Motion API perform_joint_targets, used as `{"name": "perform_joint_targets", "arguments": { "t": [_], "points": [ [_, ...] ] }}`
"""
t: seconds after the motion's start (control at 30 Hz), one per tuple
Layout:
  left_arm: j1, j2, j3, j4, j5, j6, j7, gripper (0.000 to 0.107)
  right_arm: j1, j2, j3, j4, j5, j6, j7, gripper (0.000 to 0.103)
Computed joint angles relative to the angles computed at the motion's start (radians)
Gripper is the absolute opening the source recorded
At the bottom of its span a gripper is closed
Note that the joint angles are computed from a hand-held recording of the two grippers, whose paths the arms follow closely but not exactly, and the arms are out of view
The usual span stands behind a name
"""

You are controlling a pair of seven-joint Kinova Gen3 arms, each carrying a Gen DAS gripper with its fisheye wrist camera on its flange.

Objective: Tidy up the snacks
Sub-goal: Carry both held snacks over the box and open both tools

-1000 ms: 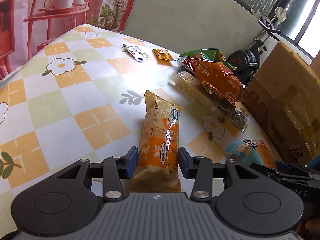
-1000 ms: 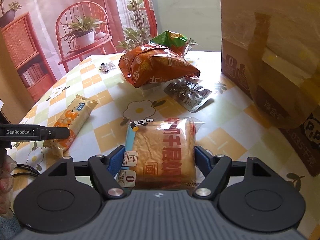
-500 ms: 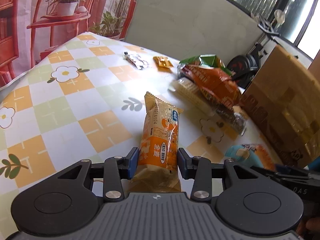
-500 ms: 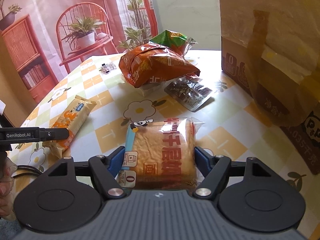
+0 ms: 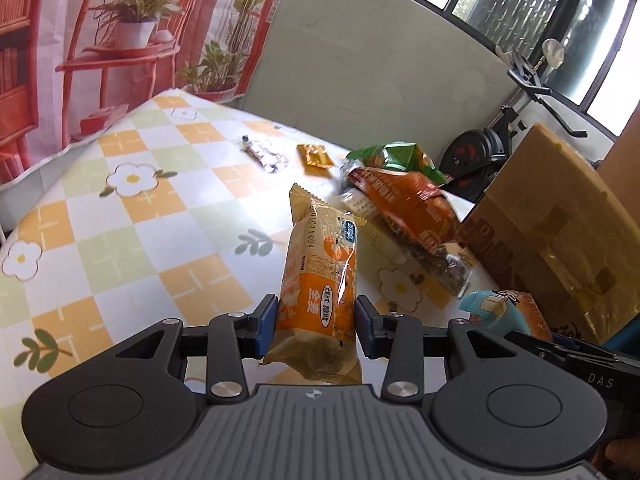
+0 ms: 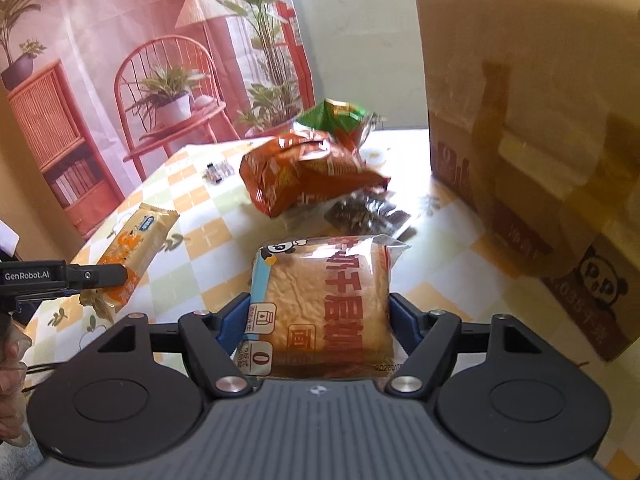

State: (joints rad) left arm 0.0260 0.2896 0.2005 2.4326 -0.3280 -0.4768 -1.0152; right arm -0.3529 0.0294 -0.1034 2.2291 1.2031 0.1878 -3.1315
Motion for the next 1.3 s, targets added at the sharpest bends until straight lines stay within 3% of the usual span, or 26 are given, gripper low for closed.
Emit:
{"name": "perform_joint_targets", "arguments": {
  "t": [0.17,0.3,0.63,0.8,0.9,1.1,1.3],
  "points": [
    [-0.019,-0.052,0.029,-0.041,-0.061,0.061,0.034,0.044,0.017,-0.036,-0.014,0.005,0.089,0.018,-0.092,0.074],
    [-0.023,-0.100,0.052,-0.088,-0.122,0.082,0.083,0.044,0.044,-0.076,-0.034,-0.006,0.112,0.044,-0.095,0.074],
    [0.072,-0.130,0.078,-0.274,-0.211,0.117,0.180,0.044,0.161,-0.224,-0.068,-0.067,0.231,0.046,-0.137,0.074],
    [0.156,-0.072,0.089,-0.402,-0.175,0.139,0.128,0.044,0.178,-0.272,-0.032,-0.093,0.312,0.073,-0.185,0.074],
    [0.181,-0.011,0.125,-0.495,-0.175,0.173,0.100,0.044,0.199,-0.278,-0.014,-0.117,0.281,0.107,-0.131,0.074],
    [0.178,0.149,0.263,-0.711,-0.143,0.317,0.087,0.044,0.274,-0.233,-0.005,-0.166,0.180,0.186,-0.017,0.074],
    [0.267,0.257,0.249,-0.856,-0.095,0.401,-0.025,0.044,0.317,-0.182,0.001,-0.182,0.086,0.214,0.034,0.074]
  ]
}}
